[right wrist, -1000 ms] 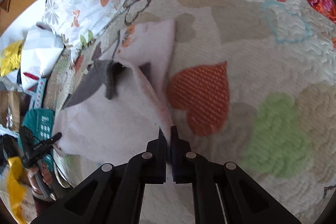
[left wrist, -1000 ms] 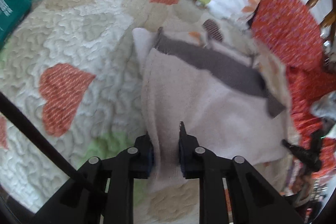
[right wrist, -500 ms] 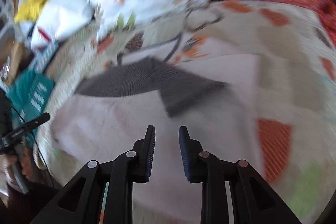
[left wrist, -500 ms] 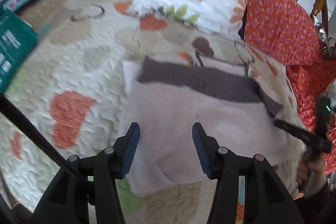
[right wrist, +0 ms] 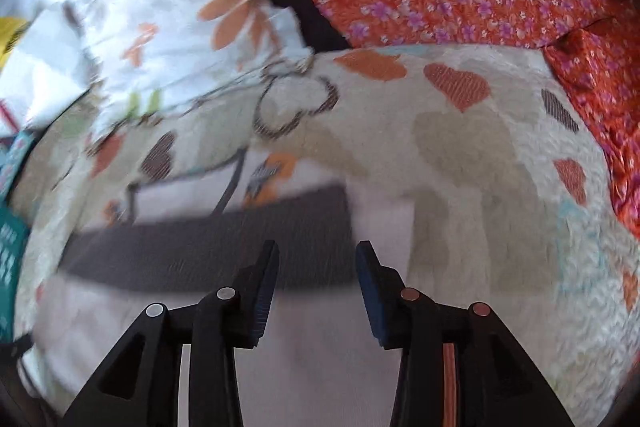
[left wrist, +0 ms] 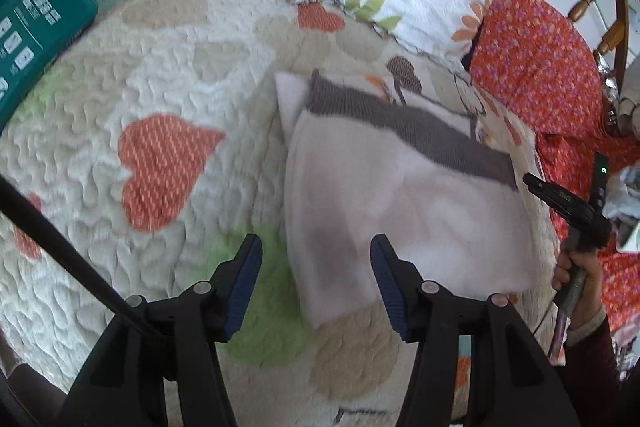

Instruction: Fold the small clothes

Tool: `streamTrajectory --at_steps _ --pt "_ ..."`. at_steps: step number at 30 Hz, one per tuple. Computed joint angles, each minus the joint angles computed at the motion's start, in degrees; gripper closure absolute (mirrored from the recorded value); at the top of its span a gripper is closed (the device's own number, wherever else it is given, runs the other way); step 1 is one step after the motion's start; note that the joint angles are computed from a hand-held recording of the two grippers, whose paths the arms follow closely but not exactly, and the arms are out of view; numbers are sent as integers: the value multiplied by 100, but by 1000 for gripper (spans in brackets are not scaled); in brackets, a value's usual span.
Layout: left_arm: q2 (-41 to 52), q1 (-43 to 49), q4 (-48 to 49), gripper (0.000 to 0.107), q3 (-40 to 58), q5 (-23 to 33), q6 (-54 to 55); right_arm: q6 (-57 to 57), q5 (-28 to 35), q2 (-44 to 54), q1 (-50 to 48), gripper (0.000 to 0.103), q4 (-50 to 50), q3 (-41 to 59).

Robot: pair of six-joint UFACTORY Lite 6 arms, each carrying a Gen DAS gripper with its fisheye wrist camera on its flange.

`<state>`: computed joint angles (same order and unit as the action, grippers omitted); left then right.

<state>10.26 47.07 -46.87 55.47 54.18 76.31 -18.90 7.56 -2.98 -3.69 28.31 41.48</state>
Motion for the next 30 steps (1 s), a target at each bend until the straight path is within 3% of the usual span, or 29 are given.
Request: streamTrajectory --at_steps 2,5,7,8,9,12,15,19,21,25,27,29,30 --pt "-21 16 136 48 -144 54 203 -671 497 -830 -68 60 530 -645" --pt "-79 -284 526 47 -502 -219 314 -524 957 -2020 -18 60 409 -1568" --pt "-237 -537 669 61 -781 -696 312 -468 1207 -2712 -48 60 375 -2048" --pt "-408 -616 679 91 -886 -998 324 -522 1311 -3093 -121 60 403 -2308" --pt "-455 -617 651 98 -870 -1060 307 -552 1345 -3306 -179 60 399 -2465" --pt "-648 -451 403 99 -698 -1202 291 -682 1682 -3965 -563 60 344 -2842" --pt "-1069 -579 423 99 -816 -1714 301 -1706 2014 -3974 -1335 59 1067 -2934" --pt "-1568 -1186 1569 99 -1457 -3360 -565 -2570 2187 -3675 -2015 60 1734 -2899" --pt "-1652 -1235 2138 98 -1659 -3909 -948 -2739 2236 -3621 -2126 60 1922 -2891" --pt "-1362 -658 1233 84 -1194 -3446 -91 -2387 1970 -3632 -1664 60 1783 -2880" --pt "-1336 -419 585 66 -1034 -3185 318 -2036 1752 -3611 -1281 60 1601 -2878" --pt "-1256 -227 -91 54 -867 -2848 597 -1692 1552 -3579 -862 60 1452 -2869" --pt "-1261 -111 -373 53 -819 -2564 714 -1567 1482 -3568 -708 60 1390 -2867"
